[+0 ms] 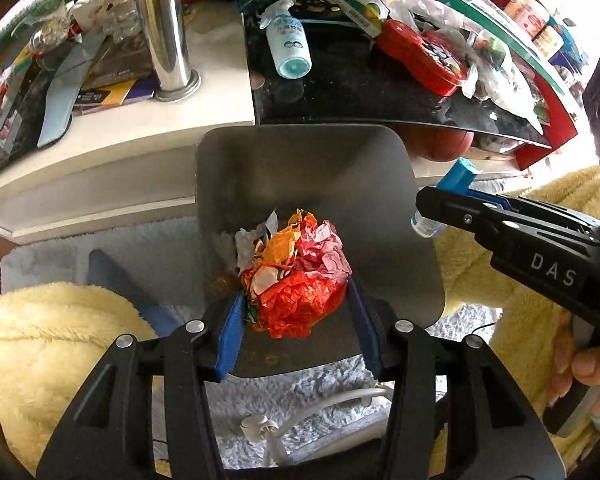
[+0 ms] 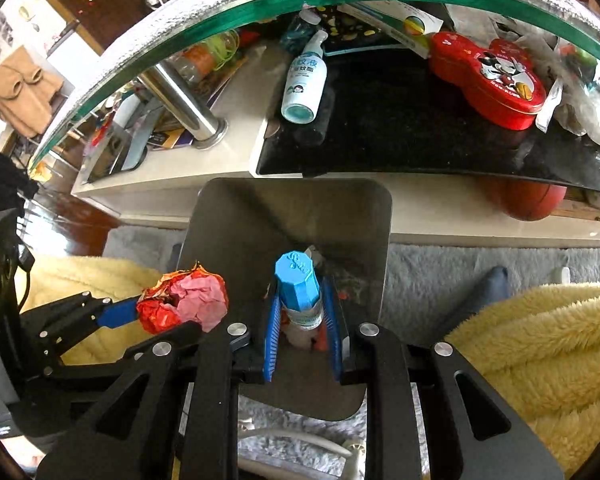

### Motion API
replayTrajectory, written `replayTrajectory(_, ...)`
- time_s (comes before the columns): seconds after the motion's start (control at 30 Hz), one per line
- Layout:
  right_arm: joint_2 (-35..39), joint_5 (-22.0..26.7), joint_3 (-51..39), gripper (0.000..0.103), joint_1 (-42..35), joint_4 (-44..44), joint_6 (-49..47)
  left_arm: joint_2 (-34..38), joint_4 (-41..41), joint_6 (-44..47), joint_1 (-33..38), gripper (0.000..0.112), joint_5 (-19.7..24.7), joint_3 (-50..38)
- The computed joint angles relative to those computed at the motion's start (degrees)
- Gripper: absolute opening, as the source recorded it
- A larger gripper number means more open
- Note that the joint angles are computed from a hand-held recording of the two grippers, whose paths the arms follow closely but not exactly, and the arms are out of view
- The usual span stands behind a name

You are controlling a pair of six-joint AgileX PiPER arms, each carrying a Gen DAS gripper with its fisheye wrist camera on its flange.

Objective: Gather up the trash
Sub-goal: 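Lower the wrappers and bottle into the bin and open both grippers, then grasp the foil blister pack with the left gripper while the right grasps the purple plate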

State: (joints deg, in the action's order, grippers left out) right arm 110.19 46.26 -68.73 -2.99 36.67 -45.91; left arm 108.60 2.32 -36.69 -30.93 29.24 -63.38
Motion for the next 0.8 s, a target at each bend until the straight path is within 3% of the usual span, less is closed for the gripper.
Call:
replayTrajectory(0.1, 0.4, 0.0, -0.5, 0.025, -0.2, -0.2, 1.1, -0.1, -0.9, 0.3, 0.5, 0.052, -0.2, 0.2)
replayTrajectory(0.17, 0.4, -0.3, -0.5, 0.048, -0.4, -0.2, 1.4, -0.1, -1.4, 0.5, 0.7, 0.056, -0.3, 0.2)
replayTrajectory(0.23, 0.1, -0.8, -0.4, 0.05, -0.7, -0.1, 1.5, -0.1, -0.4, -0.6, 0.6, 0.063, -0.1, 0.1)
replayTrajectory(0.3, -0.1, -1.0, -0.3, 0.052, -0.9, 0.1, 1.8, -0.3, 1.2, -2.2, 0.3, 0.077, 0.2, 0.1)
replayTrajectory(0.4, -0.2, -1.0, -0.4, 0.057, -1.6, 0.6, 1.9, -0.5, 2.6, -3.3, 0.2, 0.084, 0.4, 0.1)
replayTrajectory(0.8, -3.8, 2.7, -6.4, 0.068, -3.8, 2.8, 3.6, -7.2, 9.8, -9.4, 1.8, 0.092, 1.6, -0.7)
